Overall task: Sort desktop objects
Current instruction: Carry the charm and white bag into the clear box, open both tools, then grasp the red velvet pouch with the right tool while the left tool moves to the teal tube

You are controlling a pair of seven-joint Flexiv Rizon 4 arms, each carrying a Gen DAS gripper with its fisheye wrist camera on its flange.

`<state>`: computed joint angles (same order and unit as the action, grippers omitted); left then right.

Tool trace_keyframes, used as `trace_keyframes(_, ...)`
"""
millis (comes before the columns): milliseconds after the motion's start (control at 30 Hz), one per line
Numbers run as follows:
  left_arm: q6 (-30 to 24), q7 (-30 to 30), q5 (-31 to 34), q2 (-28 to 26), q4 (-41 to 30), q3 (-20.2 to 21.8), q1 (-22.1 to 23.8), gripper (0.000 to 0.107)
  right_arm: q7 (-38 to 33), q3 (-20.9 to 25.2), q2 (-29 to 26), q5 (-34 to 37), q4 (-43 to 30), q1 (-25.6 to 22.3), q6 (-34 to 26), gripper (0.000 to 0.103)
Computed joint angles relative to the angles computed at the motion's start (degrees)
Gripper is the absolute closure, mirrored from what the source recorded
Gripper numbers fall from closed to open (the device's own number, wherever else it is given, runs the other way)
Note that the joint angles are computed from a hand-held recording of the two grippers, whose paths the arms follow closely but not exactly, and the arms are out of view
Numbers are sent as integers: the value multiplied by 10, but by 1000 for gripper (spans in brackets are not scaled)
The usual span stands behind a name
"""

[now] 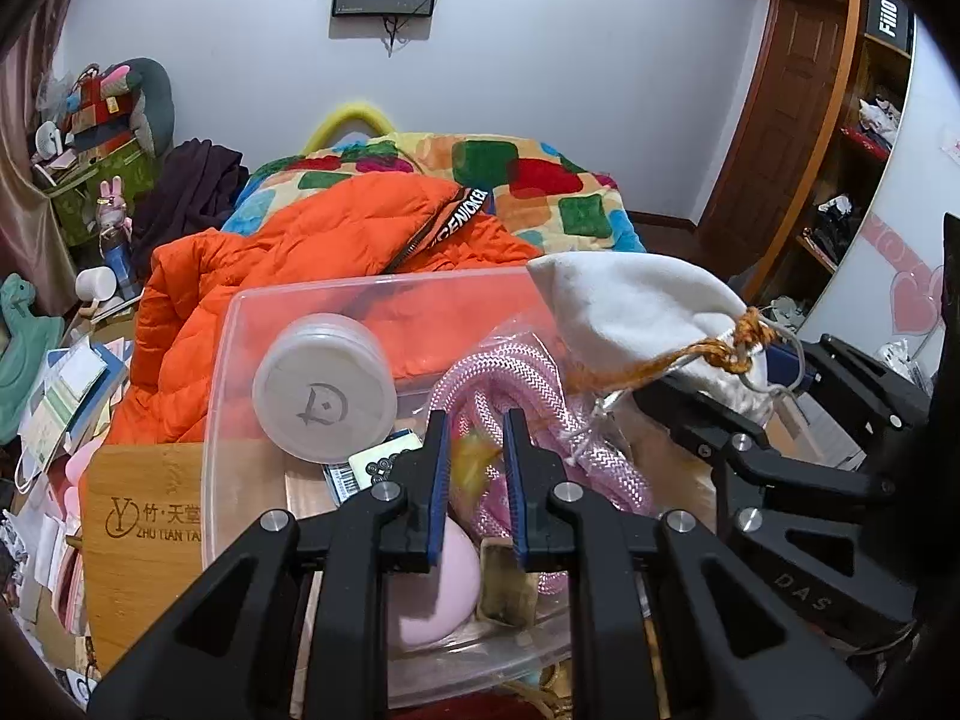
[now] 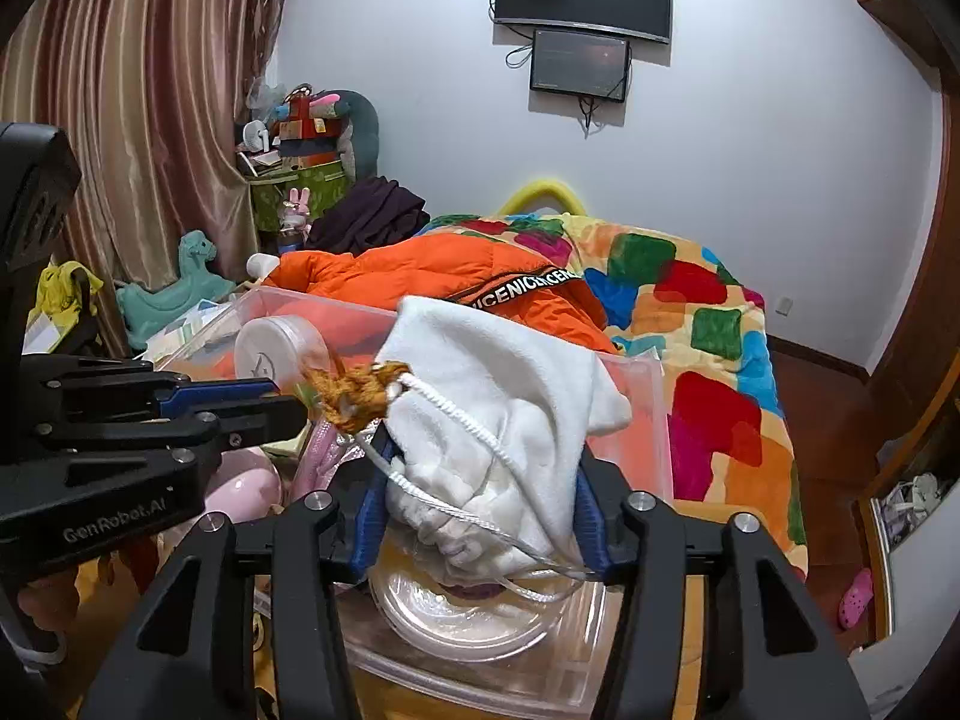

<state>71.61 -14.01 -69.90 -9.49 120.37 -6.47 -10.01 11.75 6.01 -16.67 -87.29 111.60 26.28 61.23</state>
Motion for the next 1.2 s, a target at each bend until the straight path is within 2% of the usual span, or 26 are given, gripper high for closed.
trace_keyframes(100,-1,-9,11,2,2,1,0,91,-20,2,0,11,-1,7,-22,48)
trace_keyframes(167,4,-9,11,4,4,1,-1,88,-23,3,1,14,0,11,-33,39)
trace_keyframes(267,9,-4,-1,13,9,2,-3,77,-24,6,7,14,6,16,-45,32)
trace_keyframes(400,13,17,-30,31,18,6,-9,64,-34,14,20,24,15,21,-65,31)
trace_keyframes(533,28,48,-65,53,30,12,-22,52,-24,23,38,27,31,23,-76,21)
trace_keyframes(767,69,134,-170,93,51,26,-52,32,-9,43,66,42,59,32,-108,20)
trace_keyframes(933,76,179,-219,121,69,39,-59,27,34,55,86,20,80,34,-115,20)
trace_keyframes(1000,72,190,-232,130,78,43,-57,21,51,59,89,16,85,34,-104,20)
trace_keyframes(1200,71,219,-257,137,99,48,-46,20,95,58,68,-12,81,33,-46,20)
